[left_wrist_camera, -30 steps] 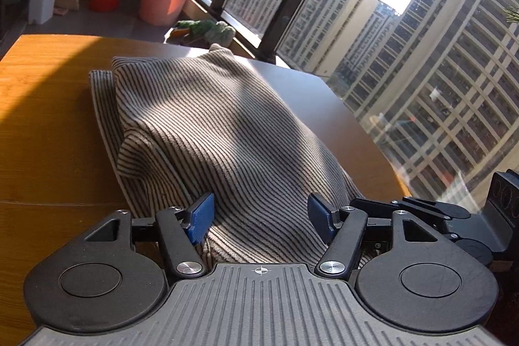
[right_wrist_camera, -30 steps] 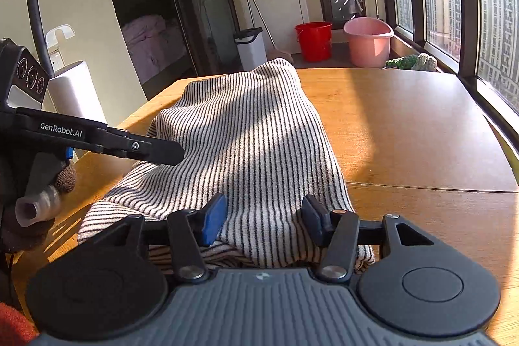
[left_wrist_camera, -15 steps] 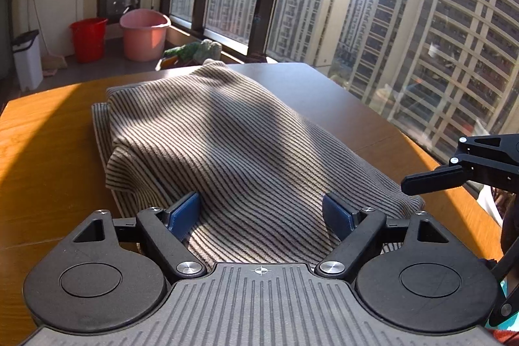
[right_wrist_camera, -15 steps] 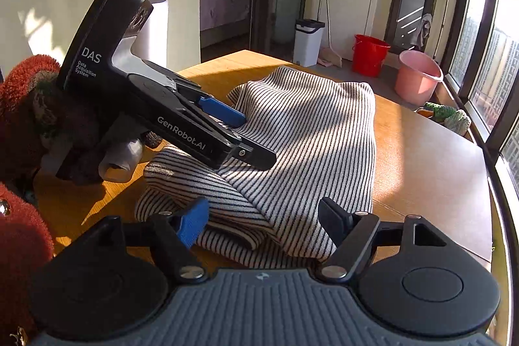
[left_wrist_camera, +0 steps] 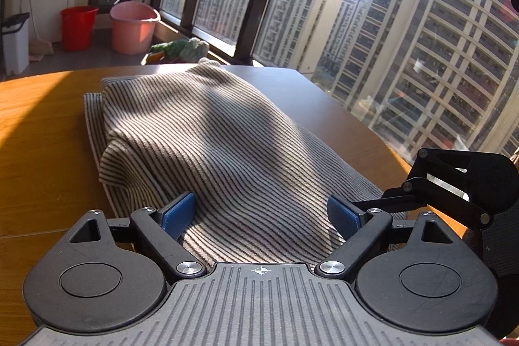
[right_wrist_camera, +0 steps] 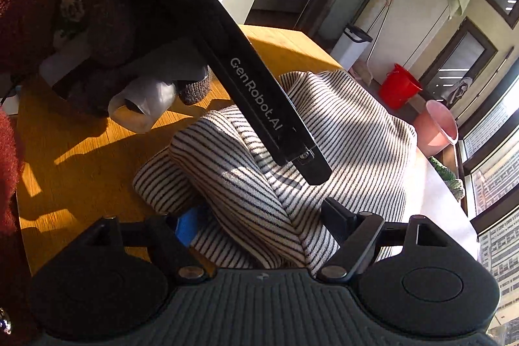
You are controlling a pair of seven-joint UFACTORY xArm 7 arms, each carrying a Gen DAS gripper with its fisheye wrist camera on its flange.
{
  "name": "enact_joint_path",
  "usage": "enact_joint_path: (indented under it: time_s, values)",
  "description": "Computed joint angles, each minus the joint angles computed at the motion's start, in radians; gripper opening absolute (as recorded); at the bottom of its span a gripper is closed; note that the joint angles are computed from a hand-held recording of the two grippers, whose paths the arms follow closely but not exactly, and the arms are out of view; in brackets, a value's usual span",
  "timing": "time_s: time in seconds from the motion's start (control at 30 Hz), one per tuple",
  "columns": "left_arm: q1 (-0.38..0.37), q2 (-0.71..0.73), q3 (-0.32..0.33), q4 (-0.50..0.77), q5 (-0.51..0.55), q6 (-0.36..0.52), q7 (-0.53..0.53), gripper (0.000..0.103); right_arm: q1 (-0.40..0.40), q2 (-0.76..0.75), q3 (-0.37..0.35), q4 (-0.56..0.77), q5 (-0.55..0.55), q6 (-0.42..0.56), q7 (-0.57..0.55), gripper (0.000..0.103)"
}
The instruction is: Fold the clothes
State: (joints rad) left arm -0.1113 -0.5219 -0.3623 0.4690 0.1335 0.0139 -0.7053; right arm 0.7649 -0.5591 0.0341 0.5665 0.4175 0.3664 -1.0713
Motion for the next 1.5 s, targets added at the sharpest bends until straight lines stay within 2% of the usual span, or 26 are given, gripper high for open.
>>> enact_joint_path:
  time_s: [0.13,0.23,0.3,0.37,0.43,0.5,0.53,0.63,0.73,0.8,0.9,1.07,1.13,1.2,1.23,1.27,1.3,1.37,1.43,1.47,1.5]
  values:
    - [-0.048,0.008,0.053,-0.009,-0.021,-0.023,0.016,0.093,0.039,-0.031,-0.055,0.030,0.009,0.130,-0.100,0.079]
    - [-0.108,0.004,0.125,-0.027,-0.061,-0.052,0.038,0.093,-0.016,-0.048,0.010,-0.005,-0.013,0.095,-0.111,0.081]
    - [-0.140,-0.009,0.165,-0.041,-0.089,-0.065,0.049,0.092,-0.032,-0.038,0.029,-0.002,-0.009,0.096,-0.062,0.080]
    - [-0.094,-0.056,0.133,-0.058,-0.096,-0.054,0.045,0.093,-0.041,-0.005,0.037,0.032,0.033,0.127,0.032,0.076]
    - [-0.040,-0.132,0.098,-0.084,-0.090,-0.023,0.039,0.094,-0.036,0.013,0.040,0.042,0.071,0.122,0.075,0.075]
    - [-0.025,-0.231,0.099,-0.119,-0.080,0.029,0.048,0.095,-0.041,0.030,0.046,0.056,0.096,0.122,0.122,0.074]
    - [-0.024,-0.285,0.099,-0.137,-0.067,0.064,0.062,0.096,-0.049,0.038,0.052,0.065,0.102,0.125,0.150,0.071]
    - [-0.053,-0.452,0.098,-0.187,-0.016,0.190,0.133,0.099,-0.077,0.088,0.011,0.158,0.183,0.246,0.259,0.066]
    - [-0.139,-0.543,0.087,-0.202,0.016,0.306,0.216,0.100,-0.111,0.154,-0.062,0.251,0.325,0.405,0.315,0.063]
    - [-0.182,-0.550,0.063,-0.193,0.033,0.361,0.262,0.102,-0.137,0.187,-0.090,0.284,0.394,0.473,0.327,0.063]
    - [-0.179,-0.473,-0.018,-0.154,0.090,0.391,0.311,0.102,-0.181,0.203,-0.084,0.305,0.427,0.531,0.352,0.063]
    - [0.012,-0.307,-0.213,-0.068,0.269,0.324,0.266,0.102,-0.241,0.198,-0.041,0.305,0.462,0.570,0.360,0.063]
    - [0.094,-0.262,-0.268,-0.042,0.340,0.272,0.235,0.102,-0.259,0.201,-0.011,0.303,0.464,0.551,0.330,0.063]
    - [0.122,-0.211,-0.271,-0.021,0.373,0.232,0.228,0.101,-0.274,0.204,0.018,0.301,0.465,0.531,0.300,0.063]
    - [0.129,-0.185,-0.267,-0.011,0.383,0.216,0.229,0.097,-0.280,0.193,0.031,0.297,0.451,0.518,0.282,0.063]
    - [0.124,-0.159,-0.255,-0.002,0.387,0.204,0.234,0.084,-0.282,0.182,0.042,0.293,0.437,0.504,0.265,0.063]
    - [0.108,-0.136,-0.233,0.004,0.382,0.197,0.243,0.076,-0.284,0.162,0.046,0.285,0.428,0.488,0.243,0.063]
    - [0.090,-0.117,-0.200,-0.001,0.365,0.169,0.229,0.069,-0.274,0.093,0.056,0.234,0.416,0.389,0.146,0.066]
    - [0.007,-0.093,-0.092,-0.021,0.285,0.136,0.229,0.067,-0.238,0.003,0.073,0.135,0.379,0.210,-0.011,0.083]
    - [-0.053,-0.082,-0.014,-0.035,0.228,0.111,0.237,0.066,-0.229,-0.039,0.086,0.092,0.363,0.131,-0.086,0.083]
    - [-0.123,-0.073,0.073,-0.048,0.162,0.083,0.251,0.066,-0.196,-0.054,0.068,0.062,0.348,0.095,-0.119,0.083]
